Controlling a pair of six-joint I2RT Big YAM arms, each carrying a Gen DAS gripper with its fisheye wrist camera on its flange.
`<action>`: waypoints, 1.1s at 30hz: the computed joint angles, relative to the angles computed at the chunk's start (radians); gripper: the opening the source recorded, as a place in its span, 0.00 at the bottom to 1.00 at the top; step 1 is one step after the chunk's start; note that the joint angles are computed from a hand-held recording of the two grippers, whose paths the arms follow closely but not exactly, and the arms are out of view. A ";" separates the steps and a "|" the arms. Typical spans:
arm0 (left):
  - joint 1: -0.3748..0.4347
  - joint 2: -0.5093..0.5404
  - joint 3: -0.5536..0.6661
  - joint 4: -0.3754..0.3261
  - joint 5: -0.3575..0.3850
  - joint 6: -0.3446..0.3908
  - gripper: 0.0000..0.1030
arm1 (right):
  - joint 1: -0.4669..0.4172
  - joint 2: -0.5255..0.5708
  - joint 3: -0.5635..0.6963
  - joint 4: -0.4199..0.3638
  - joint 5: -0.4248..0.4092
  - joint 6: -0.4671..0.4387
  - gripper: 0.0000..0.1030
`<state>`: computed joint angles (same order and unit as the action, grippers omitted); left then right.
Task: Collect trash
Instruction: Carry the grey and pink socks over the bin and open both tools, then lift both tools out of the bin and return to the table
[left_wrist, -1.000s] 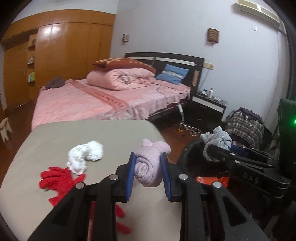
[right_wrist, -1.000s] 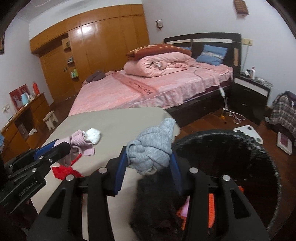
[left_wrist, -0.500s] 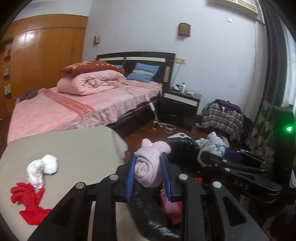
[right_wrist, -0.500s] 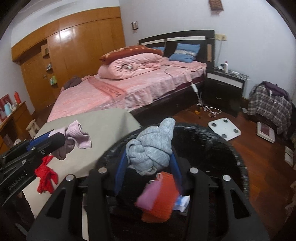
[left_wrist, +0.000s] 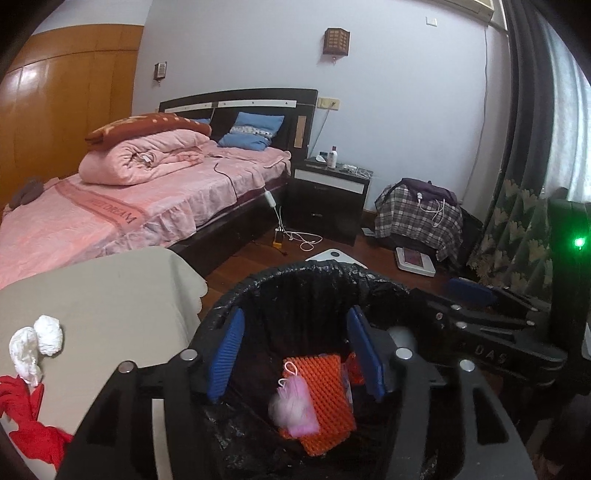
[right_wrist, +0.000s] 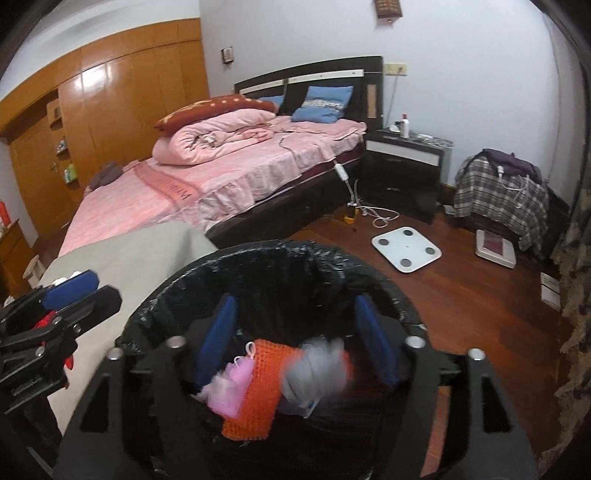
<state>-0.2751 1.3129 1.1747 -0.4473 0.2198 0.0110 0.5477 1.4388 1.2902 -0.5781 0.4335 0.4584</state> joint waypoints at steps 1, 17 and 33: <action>-0.001 0.000 0.000 0.000 -0.008 -0.001 0.61 | -0.001 -0.001 -0.001 0.000 0.007 0.003 0.79; 0.204 -0.114 -0.094 -0.032 -0.098 -0.013 0.91 | 0.082 0.079 0.090 0.018 -0.018 0.005 0.94; 0.457 -0.119 -0.129 -0.022 -0.115 -0.002 0.92 | 0.186 0.316 0.386 -0.027 -0.103 -0.042 0.94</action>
